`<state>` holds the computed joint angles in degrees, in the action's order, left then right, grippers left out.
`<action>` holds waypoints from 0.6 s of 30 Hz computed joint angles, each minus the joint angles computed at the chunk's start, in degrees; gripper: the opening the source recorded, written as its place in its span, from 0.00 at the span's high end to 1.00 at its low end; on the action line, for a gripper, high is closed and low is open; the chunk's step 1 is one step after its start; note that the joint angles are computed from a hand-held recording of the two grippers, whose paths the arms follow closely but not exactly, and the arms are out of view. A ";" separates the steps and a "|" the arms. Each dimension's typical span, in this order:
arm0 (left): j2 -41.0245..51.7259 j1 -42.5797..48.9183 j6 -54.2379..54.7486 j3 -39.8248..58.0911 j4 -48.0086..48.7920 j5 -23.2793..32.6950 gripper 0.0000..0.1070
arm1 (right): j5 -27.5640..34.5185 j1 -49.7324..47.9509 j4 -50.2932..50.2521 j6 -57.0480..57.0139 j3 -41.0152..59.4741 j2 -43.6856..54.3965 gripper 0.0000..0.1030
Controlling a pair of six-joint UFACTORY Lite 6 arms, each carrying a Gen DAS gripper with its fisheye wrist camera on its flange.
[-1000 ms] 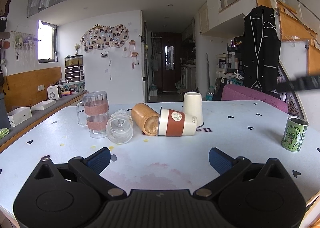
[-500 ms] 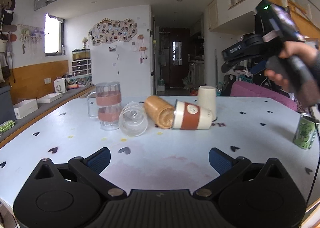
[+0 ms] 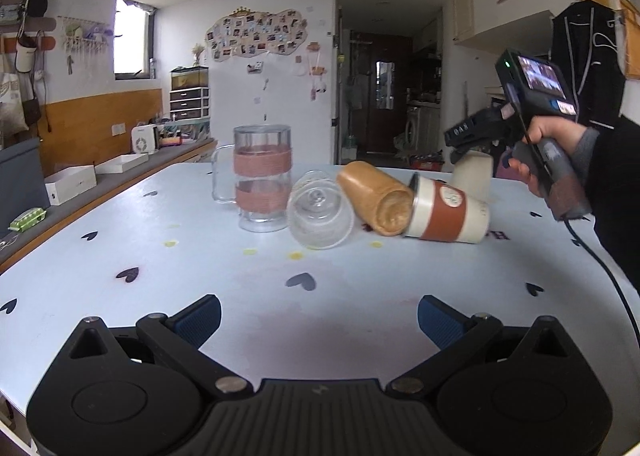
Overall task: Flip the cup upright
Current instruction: 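Move the right gripper to the upside-down cream metal cup and grasp it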
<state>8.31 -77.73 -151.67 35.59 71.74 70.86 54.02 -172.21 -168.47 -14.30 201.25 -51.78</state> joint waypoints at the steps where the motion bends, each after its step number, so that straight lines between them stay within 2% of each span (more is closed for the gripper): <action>1: -0.38 0.29 -0.35 -0.57 0.03 -0.12 0.04 | 0.07 0.47 -1.15 1.01 -2.46 -1.97 0.14; 3: -0.68 0.72 -0.52 -0.92 -0.02 -0.43 0.04 | -0.05 0.65 -1.60 1.72 -6.47 -5.40 0.17; 7: -0.32 1.57 -1.53 -1.14 1.25 -1.67 0.04 | -0.32 0.48 -0.81 -0.38 -6.98 -6.86 0.38; 12: 1.26 1.08 -1.80 0.53 2.55 -2.17 0.04 | -3.28 -0.21 -2.64 -0.48 2.34 -0.73 0.39; 18: 4.34 -1.10 -3.44 3.46 5.96 -4.15 0.04 | -8.86 -4.17 0.28 -6.89 25.38 14.96 0.39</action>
